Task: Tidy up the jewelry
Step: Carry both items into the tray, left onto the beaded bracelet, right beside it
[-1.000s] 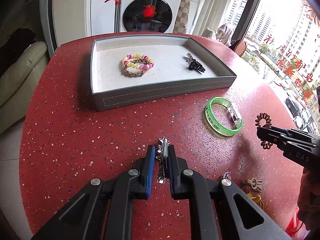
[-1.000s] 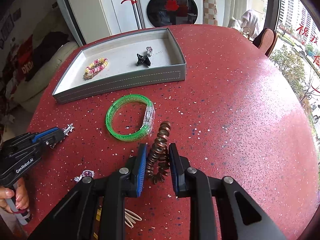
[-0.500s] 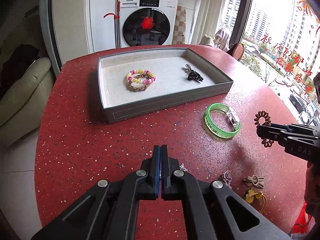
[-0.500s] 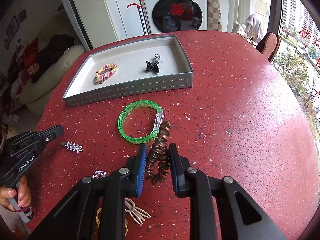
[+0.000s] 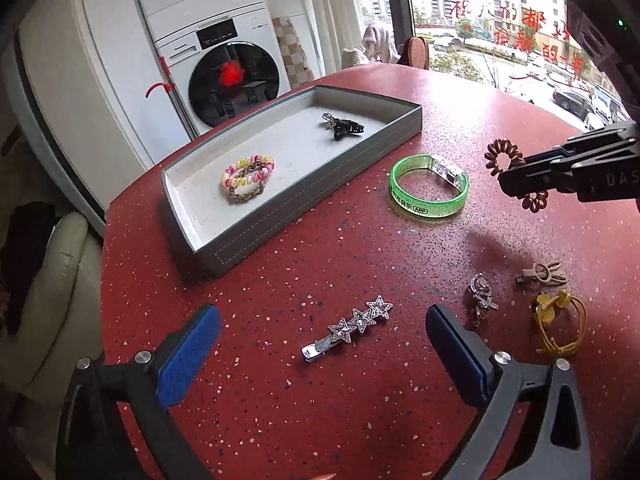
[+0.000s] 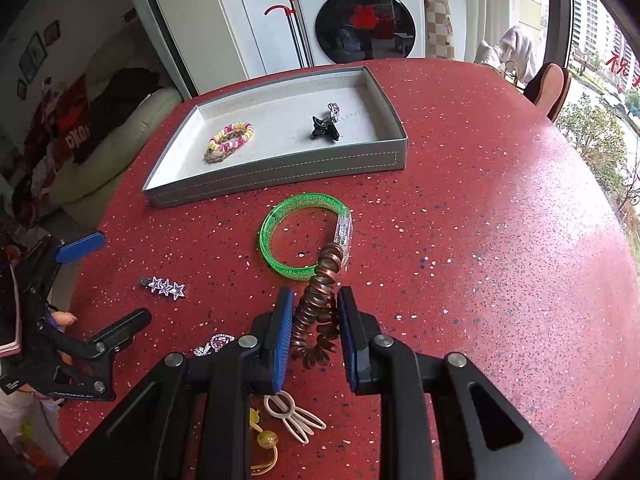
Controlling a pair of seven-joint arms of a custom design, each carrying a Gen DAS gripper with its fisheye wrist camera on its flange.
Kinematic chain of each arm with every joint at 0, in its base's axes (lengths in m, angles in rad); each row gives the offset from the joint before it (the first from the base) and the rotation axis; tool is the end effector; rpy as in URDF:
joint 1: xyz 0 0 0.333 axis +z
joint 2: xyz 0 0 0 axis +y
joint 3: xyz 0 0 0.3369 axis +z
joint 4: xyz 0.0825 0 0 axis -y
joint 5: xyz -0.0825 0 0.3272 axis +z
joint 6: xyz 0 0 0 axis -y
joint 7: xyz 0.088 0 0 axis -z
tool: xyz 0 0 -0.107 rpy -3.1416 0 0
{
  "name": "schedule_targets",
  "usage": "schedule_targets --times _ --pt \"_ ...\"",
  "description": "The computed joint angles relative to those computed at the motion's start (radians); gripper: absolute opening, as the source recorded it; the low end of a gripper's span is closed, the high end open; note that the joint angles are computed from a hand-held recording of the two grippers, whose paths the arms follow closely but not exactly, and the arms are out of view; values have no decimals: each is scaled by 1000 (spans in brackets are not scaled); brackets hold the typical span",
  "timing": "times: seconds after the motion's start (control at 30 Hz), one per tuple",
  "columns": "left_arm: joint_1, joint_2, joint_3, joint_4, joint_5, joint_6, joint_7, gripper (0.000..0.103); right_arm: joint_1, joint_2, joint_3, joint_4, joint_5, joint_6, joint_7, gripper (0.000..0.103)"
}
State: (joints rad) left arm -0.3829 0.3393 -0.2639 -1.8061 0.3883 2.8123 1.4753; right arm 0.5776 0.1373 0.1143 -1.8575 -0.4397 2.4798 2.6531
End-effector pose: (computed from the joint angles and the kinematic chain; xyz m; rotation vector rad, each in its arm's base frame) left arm 0.5143 -0.3828 0.4900 -0.9470 2.4379 -0.7541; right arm 0.4538 0.3730 0.5426 -1.7359 1.9441 -0.3793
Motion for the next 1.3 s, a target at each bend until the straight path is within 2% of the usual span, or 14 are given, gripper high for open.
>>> schedule_targets --times 0.07,0.1,0.23,0.27,0.33,0.4,0.43,0.57,0.7,0.9,1.0,1.13,1.3 --pt "31 34 -40 38 -34 -42 104 101 2 2 2 2 2 2 -3 25" --pt "52 52 -68 61 -68 -76 173 91 3 2 3 3 3 4 -5 25" --pt "121 79 -150 94 -218 -140 398 82 8 0 4 6 0 4 -6 25" --pt "134 86 -166 110 -263 -168 443 77 9 0 5 7 0 2 -7 25" --pt "153 99 -190 144 -349 -231 511 66 11 5 5 13 1 -2 -10 25" --pt "163 105 -202 169 -425 -289 557 38 12 9 4 18 5 -1 -11 25" --pt "149 97 -187 161 -430 -287 554 36 13 10 4 19 6 1 -11 25" --pt "122 53 -149 93 -480 -236 515 35 19 15 2 24 5 4 -12 25" --pt "85 1 -112 8 -485 -157 392 35 22 15 -1 25 -3 14 -5 25" --pt "85 -40 -116 -49 -525 -49 259 35 21 23 -4 38 12 24 -18 25" --pt "70 -43 -98 -31 -499 -17 172 35 22 28 -8 56 9 19 -23 25" --pt "34 -18 -44 38 -404 2 12 35 16 43 -13 92 28 23 -53 25" --pt "21 51 -18 170 -316 -23 -126 35 10 98 -29 194 61 8 -126 25"
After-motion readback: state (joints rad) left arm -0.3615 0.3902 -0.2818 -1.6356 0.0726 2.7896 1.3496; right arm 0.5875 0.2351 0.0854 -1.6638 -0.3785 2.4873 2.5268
